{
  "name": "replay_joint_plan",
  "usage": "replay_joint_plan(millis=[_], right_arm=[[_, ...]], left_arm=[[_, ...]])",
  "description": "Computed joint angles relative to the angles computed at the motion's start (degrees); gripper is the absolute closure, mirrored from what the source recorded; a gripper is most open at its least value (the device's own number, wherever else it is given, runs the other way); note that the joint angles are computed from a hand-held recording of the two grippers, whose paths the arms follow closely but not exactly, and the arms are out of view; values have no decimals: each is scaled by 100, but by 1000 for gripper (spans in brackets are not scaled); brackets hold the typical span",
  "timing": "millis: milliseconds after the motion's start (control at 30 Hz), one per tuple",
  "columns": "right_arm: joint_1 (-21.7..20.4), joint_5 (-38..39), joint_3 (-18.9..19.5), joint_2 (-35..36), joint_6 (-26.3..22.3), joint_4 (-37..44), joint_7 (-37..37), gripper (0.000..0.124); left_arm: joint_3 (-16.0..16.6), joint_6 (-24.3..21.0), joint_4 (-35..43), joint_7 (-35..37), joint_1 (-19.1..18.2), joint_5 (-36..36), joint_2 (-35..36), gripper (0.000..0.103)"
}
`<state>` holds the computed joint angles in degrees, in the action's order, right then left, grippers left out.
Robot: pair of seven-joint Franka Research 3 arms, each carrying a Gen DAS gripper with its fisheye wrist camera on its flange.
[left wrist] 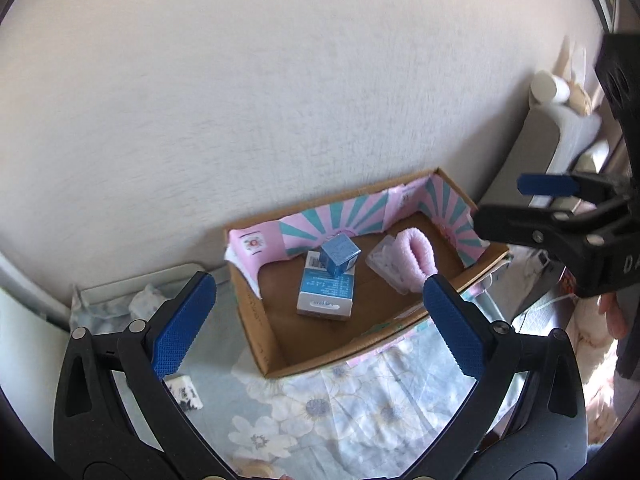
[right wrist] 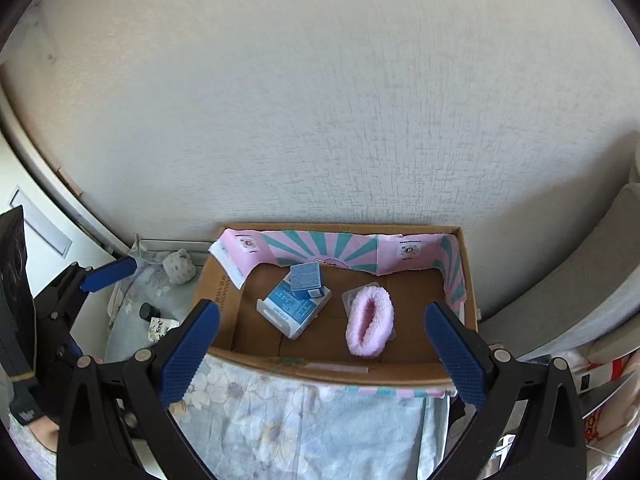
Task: Organize objects
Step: 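Withdraw both tools from the cardboard box and move over the bed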
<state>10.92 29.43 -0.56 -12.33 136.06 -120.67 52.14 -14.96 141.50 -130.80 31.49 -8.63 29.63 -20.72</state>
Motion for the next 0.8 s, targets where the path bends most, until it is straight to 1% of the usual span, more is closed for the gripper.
replay_joint_plan(millis=[67, 167, 233, 400, 533, 600, 733, 800], right_arm=[[26, 93, -19, -265, 91, -247, -142, 22], [61, 102, 11, -658, 537, -691, -283, 22], [131, 168, -40, -832, 636, -870, -396, 22], [273, 491, -179, -1385, 846, -1434, -582, 22], [381, 666, -276, -1751, 1046, -1854, -787, 22], [478, 788, -354, -1963, 1163, -2091, -996, 22], [536, 720, -327, -2295, 1533, -2545, -1313, 22], [595, 726, -383, -2341, 1542, -2630, -1347, 22]], left_arm=[[-43, 8, -165, -209, 14, 23, -239, 0], [-95, 132, -465, -523, 26, 29, -634, 0], [-185, 122, -627, -716, 54, 85, -883, 0], [-536, -307, -882, -1085, 75, 381, -1388, 0], [-681, -518, -1169, -1443, -64, 454, -1763, 0], [-722, -589, -1362, -1595, -193, 422, -1987, 0], [-765, -757, -1619, -1869, -402, 288, -2269, 0], [-719, -760, -1734, -1964, -494, 209, -2362, 0]])
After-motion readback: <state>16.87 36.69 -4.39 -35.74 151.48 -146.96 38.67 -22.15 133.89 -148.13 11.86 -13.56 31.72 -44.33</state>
